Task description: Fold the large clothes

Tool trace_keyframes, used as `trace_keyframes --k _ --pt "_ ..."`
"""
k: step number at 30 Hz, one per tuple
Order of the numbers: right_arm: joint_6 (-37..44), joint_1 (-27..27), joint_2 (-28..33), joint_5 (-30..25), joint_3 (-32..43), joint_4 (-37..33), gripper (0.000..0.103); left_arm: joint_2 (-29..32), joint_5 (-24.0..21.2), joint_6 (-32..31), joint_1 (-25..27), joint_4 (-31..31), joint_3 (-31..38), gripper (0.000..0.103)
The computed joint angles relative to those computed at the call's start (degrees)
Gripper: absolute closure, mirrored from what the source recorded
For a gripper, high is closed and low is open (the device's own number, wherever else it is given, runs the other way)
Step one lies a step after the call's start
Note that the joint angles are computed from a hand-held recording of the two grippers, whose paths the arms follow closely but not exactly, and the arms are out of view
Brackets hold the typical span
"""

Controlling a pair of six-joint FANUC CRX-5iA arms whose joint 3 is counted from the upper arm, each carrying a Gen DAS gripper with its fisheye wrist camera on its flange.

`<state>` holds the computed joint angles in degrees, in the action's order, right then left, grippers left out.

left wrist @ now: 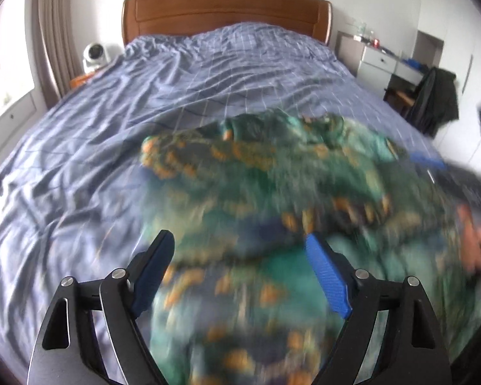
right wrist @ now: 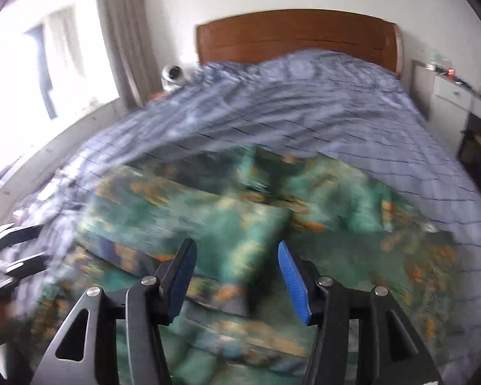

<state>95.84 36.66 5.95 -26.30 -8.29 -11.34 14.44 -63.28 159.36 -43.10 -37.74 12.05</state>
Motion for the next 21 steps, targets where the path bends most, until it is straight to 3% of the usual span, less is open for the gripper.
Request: trace_keyframes --k 1,3,4,7,9,14,17,21 --pt "5.85 -1.22 1.21 -3.64 3.37 -6.62 0.049 0.71 1.78 -0.70 1.70 1.06 0.16 0.021" --pt "10.41 -1.93 3.68 -6.32 6.56 -11.87 0.058 3.06 4.30 -3.08 5.28 4.00 0.87 0.025" --pt "9.53 -1.42 4.92 -6.25 7.19 -10.97 0.067 4.44 4.45 -4.00 6.68 5.67 1.41 0.028" --pt "5.71 -1.47 9.69 -8.38 9.93 -9.68 0.069 8.05 6.09 -7.99 11.38 13.54 0.30 0.032" --pt "2.74 -1.76 12.62 -10.88 11.33 -7.93 0.072 7.98 9.03 -7.77 11.85 13.79 -1.83 0.032" --pt "3.47 -2.64 13.42 -11.23 11.41 -9.63 0.072 8.65 4.62 -8.99 11.30 14.06 1.45 0.032" --pt "2.33 -2.30 13.99 -11.21 11.65 -8.22 0.072 8.31 5.74 -9.97 11.99 13.49 3.19 0.030" --pt "2.11 -2.08 14.59 -10.25 11.59 -7.80 0.072 12.09 4.49 -12.17 15.08 13.76 7.98 0.030"
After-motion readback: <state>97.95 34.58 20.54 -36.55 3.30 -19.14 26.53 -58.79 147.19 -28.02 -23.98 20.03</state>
